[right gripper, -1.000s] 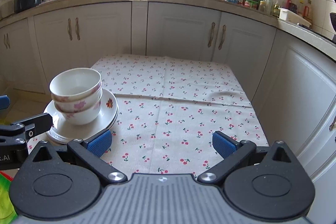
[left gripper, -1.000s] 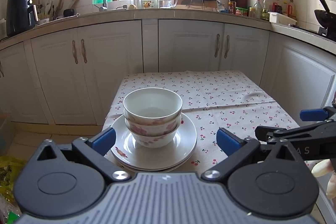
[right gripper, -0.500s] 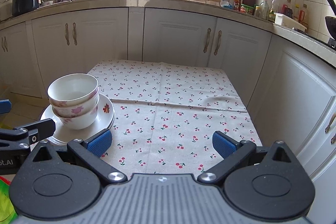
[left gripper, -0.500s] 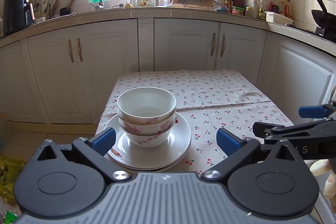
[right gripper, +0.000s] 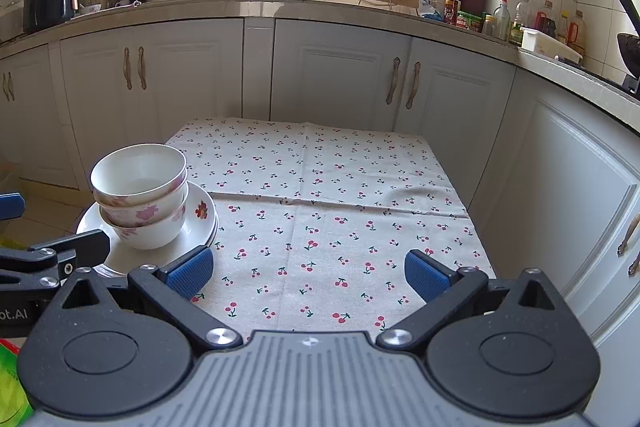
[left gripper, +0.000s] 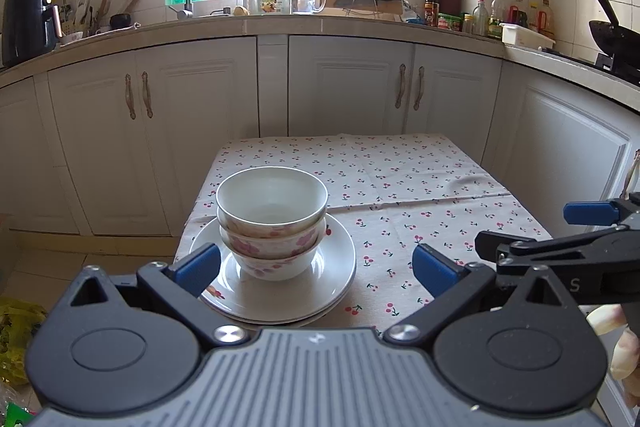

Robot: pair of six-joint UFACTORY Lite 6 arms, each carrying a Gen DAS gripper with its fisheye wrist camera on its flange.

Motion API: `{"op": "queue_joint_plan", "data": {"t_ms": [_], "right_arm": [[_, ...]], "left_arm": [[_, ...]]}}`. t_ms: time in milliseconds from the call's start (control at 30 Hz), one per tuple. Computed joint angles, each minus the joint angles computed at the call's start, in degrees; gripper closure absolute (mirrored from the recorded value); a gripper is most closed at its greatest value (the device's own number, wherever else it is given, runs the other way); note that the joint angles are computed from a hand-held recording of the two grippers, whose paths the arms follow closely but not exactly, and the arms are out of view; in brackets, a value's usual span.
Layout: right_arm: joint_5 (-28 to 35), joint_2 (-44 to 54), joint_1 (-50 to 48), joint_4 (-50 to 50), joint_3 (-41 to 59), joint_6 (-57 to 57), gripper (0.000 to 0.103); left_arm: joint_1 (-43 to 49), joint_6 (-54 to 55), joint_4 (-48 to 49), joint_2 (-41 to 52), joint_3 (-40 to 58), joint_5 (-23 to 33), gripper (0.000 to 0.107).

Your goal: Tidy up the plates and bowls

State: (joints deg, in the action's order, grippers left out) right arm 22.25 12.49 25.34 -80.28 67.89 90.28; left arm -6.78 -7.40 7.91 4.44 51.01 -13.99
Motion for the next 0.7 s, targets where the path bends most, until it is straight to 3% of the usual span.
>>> {"op": "queue_joint_plan", "data": {"t_ms": [700], "right_arm": [[0.34, -0.14, 0.06, -0.22, 0.07, 0.40, 0.000]], "left_arm": [[0.19, -2.83, 2.72, -0.23, -0.22, 0.04, 0.005]]}}
